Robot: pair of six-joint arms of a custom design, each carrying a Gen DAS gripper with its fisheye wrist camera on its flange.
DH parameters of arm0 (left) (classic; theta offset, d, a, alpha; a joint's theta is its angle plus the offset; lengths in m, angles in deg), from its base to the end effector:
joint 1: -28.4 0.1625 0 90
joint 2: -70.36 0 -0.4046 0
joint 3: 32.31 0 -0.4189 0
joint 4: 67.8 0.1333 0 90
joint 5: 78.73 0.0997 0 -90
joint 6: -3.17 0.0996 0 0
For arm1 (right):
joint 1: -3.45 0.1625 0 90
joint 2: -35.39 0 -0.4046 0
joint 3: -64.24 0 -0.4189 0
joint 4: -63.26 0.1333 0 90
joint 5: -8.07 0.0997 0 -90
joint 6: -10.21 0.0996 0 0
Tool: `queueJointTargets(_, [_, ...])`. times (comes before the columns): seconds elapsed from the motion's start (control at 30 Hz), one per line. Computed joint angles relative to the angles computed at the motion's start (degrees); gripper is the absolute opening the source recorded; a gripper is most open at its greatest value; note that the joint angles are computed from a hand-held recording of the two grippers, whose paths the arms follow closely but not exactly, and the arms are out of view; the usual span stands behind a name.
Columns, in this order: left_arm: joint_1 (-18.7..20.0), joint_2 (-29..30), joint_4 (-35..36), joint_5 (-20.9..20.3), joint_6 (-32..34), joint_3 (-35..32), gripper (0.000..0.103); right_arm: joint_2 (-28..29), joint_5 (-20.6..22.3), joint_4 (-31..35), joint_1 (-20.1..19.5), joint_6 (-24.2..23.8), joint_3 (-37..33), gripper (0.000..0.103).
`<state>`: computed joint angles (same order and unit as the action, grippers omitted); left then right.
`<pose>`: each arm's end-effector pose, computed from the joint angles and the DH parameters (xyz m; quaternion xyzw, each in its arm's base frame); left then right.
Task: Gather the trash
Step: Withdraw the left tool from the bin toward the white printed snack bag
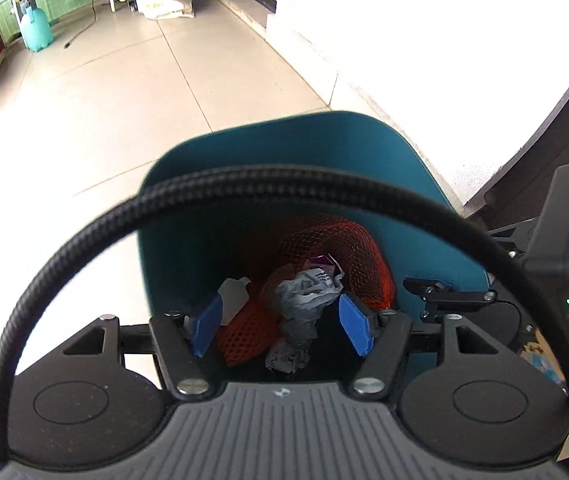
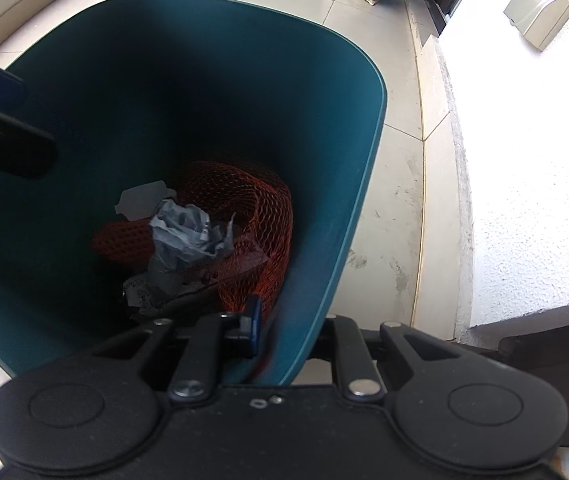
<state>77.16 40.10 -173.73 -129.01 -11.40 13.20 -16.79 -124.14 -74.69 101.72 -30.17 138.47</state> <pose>-0.4150 -0.7722 0.1808 0.2150 0.9156 -0.1639 0.2976 0.1748 -0.7408 0.3020 0.3010 -0.8617 0.1039 0.3951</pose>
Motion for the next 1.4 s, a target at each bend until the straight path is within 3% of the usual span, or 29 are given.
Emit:
queueJointTargets(0.23, [-1.2, -9.9, -5.7, 3.8, -1.0, 12.2, 0.071, 0.4, -1.3, -0.7, 0.5, -0.2, 0.3, 0.016])
queueJointTargets(0.47, [-1.0, -15.2, -5.2, 5.3, -5.1, 16.6, 0.076, 1.3, -2.1, -0.2, 0.6, 0.5, -0.4, 0.015])
queueJointTargets(0.7, [0.9, -19.4, -7.1, 7.5, -2.1, 23.9, 0.079, 2.9, -2.7, 2.4, 0.2, 4.6, -3.3, 0.009])
queueJointTargets(0.8, [2.5, -19.0, -9.3, 9.5, 1.2, 26.9, 0.079, 3.1, -2.6, 2.4, 0.0, 5.3, -3.6, 0.009])
queueJointTargets(0.97, [6.6, -15.7, -6.6, 5.1, 1.8, 27.2, 0.079, 2.9, -3.1, 1.0, 0.2, 3.7, -2.5, 0.01])
queueJointTargets(1.4, [12.7, -5.7, -2.2, 3.1, 1.7, 22.0, 0.079, 2.2, -2.4, 0.5, 0.2, 1.5, -1.4, 0.01])
